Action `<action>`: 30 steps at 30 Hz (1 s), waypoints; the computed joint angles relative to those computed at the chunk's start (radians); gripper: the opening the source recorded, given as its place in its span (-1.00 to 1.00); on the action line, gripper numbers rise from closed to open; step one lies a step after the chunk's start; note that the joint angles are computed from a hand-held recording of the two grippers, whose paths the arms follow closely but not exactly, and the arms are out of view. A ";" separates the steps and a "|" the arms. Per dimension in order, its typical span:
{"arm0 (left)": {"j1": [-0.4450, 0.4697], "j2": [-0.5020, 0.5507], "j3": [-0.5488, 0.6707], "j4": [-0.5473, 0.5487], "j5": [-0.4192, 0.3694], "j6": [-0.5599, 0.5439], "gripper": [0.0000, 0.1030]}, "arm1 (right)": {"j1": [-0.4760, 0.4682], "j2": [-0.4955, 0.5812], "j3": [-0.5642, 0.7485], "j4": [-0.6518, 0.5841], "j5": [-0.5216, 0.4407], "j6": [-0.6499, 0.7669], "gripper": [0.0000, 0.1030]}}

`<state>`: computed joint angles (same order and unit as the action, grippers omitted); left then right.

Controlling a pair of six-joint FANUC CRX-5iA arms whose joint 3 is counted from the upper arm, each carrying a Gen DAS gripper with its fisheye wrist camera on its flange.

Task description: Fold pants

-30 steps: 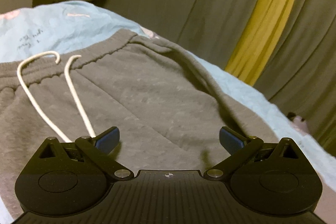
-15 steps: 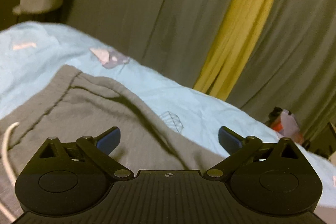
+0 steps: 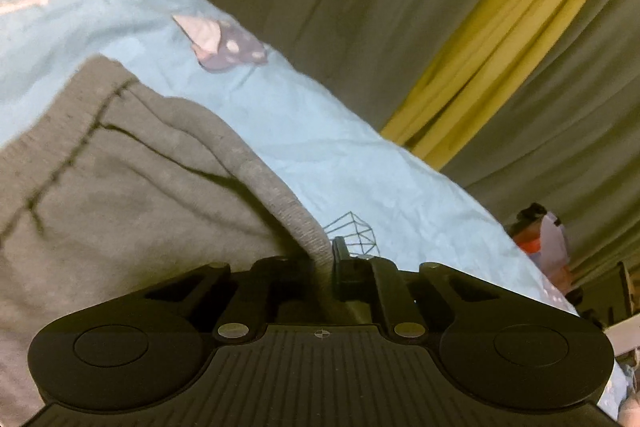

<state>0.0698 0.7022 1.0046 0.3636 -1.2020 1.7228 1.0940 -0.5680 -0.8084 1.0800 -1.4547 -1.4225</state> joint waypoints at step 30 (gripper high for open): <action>0.320 -0.754 -1.075 0.261 0.237 -0.380 -0.24 | 0.756 -0.071 0.174 -0.311 -0.704 -0.165 -0.55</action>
<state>0.3894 -0.0513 -0.0704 0.6244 -0.9649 1.3424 1.8497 -0.6393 -0.6340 0.7694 -2.1588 -1.5874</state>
